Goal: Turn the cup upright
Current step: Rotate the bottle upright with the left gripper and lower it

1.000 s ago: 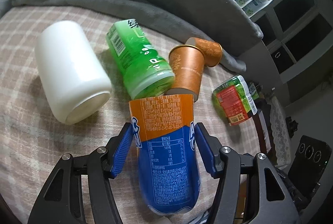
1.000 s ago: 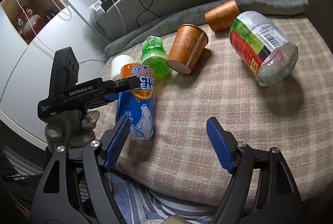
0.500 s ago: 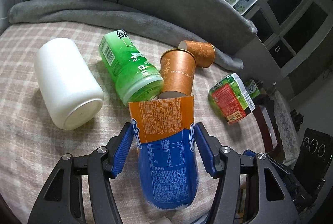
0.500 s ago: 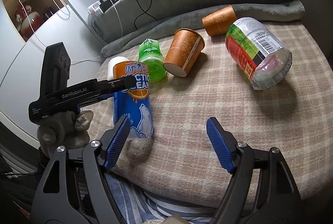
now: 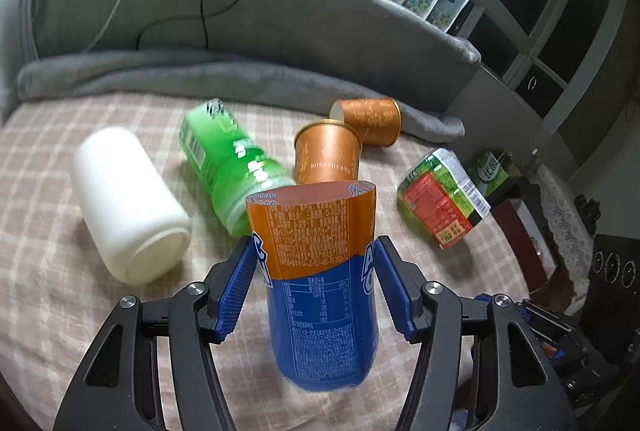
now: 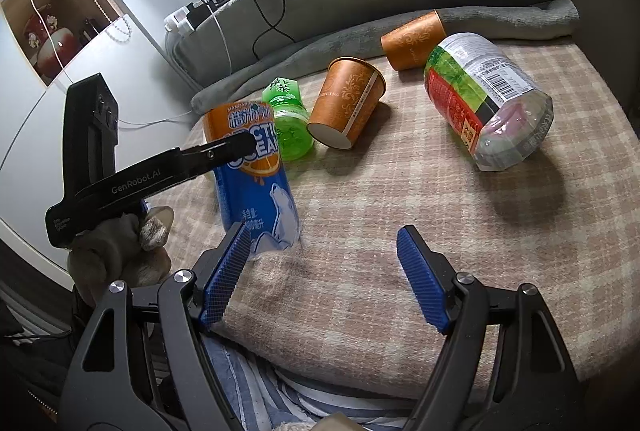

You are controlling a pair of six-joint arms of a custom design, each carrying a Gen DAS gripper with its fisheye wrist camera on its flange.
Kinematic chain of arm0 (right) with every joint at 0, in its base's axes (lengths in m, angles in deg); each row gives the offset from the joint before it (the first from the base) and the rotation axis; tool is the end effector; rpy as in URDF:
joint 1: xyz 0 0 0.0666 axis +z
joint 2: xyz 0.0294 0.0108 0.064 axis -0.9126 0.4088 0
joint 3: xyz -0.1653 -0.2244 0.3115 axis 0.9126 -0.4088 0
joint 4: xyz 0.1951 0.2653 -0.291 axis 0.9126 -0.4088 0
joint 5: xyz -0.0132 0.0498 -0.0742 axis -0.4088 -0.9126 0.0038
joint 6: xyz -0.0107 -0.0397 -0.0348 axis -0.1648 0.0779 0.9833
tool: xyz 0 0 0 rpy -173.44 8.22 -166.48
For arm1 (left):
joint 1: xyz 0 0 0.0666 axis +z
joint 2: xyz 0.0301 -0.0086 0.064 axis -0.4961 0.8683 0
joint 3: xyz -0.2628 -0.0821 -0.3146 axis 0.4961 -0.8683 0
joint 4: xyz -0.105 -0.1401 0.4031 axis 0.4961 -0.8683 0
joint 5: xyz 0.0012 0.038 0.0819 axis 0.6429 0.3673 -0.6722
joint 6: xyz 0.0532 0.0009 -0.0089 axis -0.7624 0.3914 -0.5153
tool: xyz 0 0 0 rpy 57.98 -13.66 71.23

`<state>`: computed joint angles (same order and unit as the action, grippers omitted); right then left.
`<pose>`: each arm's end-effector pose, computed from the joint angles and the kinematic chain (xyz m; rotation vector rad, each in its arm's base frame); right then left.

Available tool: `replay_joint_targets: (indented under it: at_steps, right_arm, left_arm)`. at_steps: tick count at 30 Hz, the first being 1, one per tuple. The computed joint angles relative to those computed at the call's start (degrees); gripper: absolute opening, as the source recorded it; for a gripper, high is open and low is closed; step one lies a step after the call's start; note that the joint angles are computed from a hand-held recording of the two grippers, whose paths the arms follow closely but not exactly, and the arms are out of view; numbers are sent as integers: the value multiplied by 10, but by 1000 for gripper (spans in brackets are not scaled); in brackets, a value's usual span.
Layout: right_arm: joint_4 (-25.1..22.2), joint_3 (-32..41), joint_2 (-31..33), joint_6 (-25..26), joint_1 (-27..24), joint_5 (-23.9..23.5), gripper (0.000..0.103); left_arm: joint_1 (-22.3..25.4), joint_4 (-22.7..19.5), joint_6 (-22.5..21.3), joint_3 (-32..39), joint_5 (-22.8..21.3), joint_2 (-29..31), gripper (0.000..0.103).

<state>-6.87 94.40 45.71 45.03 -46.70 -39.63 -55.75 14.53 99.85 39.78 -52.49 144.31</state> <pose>0.5191 0.1983 0.5141 -0.4785 2.3910 0.8282 0.5122 -0.2459 0.5237 -0.1852 2.3258 -0.3850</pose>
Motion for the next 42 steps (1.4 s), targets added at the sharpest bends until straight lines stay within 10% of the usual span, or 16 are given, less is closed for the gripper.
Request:
replay_joint_targets:
  at_steps: [17,42]
  right_arm:
    - [4,-4,-1,-6,-6,-4,78]
    - [15,-15,-22,3,3,24,78]
  left_arm:
    - [-45,46,-97,-12,-132,2,60]
    - [-53,41,-66,-61,-73,-50,60]
